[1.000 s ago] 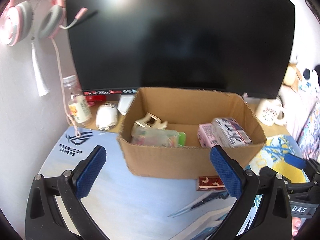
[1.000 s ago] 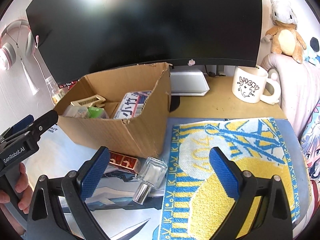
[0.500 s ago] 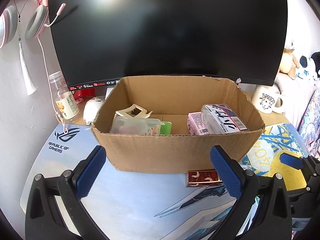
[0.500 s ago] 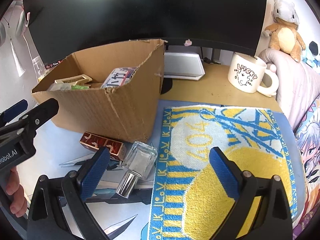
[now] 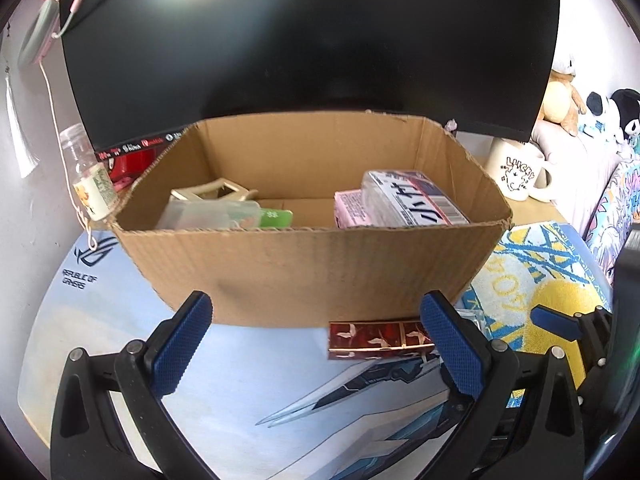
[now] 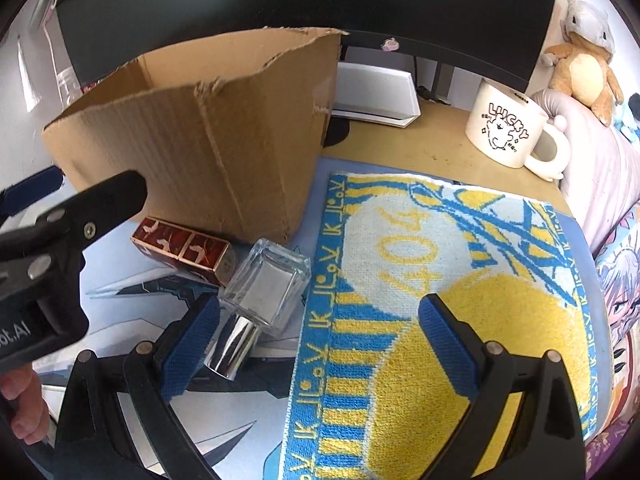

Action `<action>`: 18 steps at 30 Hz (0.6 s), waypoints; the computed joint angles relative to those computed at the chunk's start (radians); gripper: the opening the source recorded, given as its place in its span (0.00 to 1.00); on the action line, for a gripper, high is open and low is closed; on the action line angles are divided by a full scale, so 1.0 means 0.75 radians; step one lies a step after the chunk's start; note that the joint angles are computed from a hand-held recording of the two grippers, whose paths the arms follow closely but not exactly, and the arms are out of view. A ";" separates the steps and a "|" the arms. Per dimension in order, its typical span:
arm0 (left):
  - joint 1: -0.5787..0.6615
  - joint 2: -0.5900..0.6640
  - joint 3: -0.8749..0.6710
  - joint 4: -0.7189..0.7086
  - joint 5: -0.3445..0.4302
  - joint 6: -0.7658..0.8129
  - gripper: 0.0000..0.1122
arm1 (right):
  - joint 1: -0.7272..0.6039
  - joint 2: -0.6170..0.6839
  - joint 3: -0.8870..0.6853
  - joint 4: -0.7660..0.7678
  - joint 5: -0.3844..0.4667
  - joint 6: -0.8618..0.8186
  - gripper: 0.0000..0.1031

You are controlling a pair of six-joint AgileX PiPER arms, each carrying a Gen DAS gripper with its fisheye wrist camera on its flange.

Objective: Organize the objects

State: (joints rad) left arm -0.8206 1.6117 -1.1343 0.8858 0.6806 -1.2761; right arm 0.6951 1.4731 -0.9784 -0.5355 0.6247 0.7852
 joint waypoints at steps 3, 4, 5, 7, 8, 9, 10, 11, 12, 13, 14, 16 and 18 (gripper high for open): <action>0.014 0.010 0.002 -0.035 -0.026 0.014 0.92 | 0.039 0.028 0.010 -0.100 0.009 0.067 1.00; 0.016 0.013 0.002 -0.043 -0.029 0.016 0.92 | 0.053 0.022 0.024 -0.151 0.004 0.114 1.00; 0.018 0.018 0.001 -0.052 -0.032 0.020 0.92 | 0.059 0.024 0.021 -0.159 0.011 0.109 1.00; 0.023 0.030 -0.002 -0.064 -0.037 0.030 0.92 | 0.061 0.023 0.023 -0.174 0.006 0.109 1.00; 0.025 0.036 -0.005 -0.071 -0.038 0.038 0.92 | 0.053 0.022 0.024 -0.160 -0.003 0.100 1.00; 0.028 0.043 -0.005 -0.077 -0.047 0.045 0.92 | 0.046 0.022 0.023 -0.143 -0.009 0.090 1.00; 0.032 0.050 -0.006 -0.084 -0.061 0.052 0.92 | 0.033 0.022 0.019 -0.107 -0.016 0.066 1.00; 0.038 0.053 -0.002 -0.096 -0.085 0.062 0.92 | 0.018 0.023 0.015 -0.065 -0.027 0.030 1.00; 0.048 0.058 0.002 -0.119 -0.120 0.078 0.92 | 0.000 0.023 0.013 -0.016 -0.040 -0.012 1.00; 0.054 0.060 0.007 -0.141 -0.148 0.094 0.92 | -0.012 0.021 0.014 0.021 -0.051 -0.040 1.00; 0.060 0.066 0.007 -0.164 -0.173 0.112 0.92 | -0.022 0.020 0.015 0.044 -0.061 -0.055 1.00; 0.063 0.088 -0.008 -0.202 -0.196 0.151 0.92 | -0.020 0.021 0.019 0.023 -0.069 -0.039 1.00; 0.044 0.118 -0.040 -0.185 -0.144 0.144 0.92 | -0.010 0.022 0.021 -0.004 -0.072 -0.019 1.00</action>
